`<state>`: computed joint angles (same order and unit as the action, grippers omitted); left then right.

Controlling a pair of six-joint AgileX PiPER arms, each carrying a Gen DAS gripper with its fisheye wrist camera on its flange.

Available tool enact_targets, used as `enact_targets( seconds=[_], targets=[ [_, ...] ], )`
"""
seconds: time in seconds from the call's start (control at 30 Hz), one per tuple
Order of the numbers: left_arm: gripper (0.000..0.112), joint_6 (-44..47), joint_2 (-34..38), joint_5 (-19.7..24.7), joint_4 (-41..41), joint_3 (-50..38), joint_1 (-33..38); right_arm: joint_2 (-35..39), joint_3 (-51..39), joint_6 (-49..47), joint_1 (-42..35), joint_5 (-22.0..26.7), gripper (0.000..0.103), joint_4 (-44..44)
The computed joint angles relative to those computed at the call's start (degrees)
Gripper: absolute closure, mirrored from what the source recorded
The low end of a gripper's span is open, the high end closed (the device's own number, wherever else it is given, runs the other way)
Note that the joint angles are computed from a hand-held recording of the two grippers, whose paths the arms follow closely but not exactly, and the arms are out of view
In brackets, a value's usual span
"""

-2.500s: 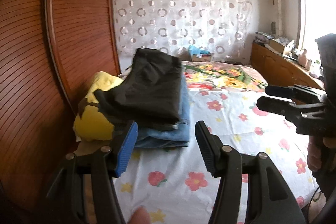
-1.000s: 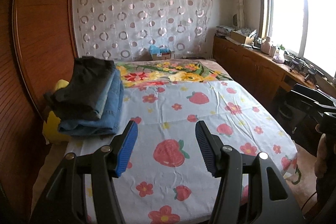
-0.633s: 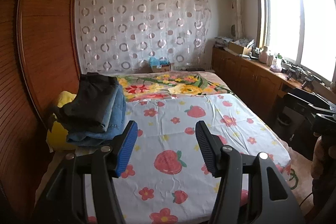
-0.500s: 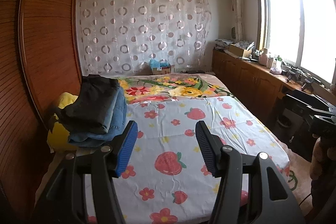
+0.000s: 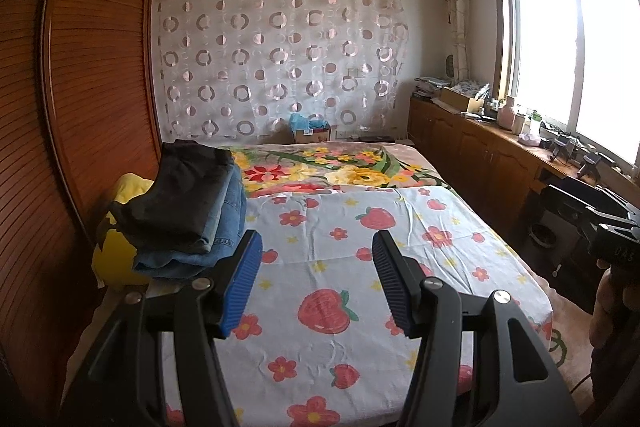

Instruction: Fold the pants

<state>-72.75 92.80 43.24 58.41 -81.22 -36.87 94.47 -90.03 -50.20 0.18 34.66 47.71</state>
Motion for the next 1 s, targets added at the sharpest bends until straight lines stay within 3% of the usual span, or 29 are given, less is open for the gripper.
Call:
enact_targets(
  seconds=[1.0],
  targets=[
    [0.055, -0.38, -0.29, -0.33, 0.39, 0.55, 0.19, -0.29, 0.29, -0.70, -0.68, 0.34, 0.013, 0.63]
  ],
)
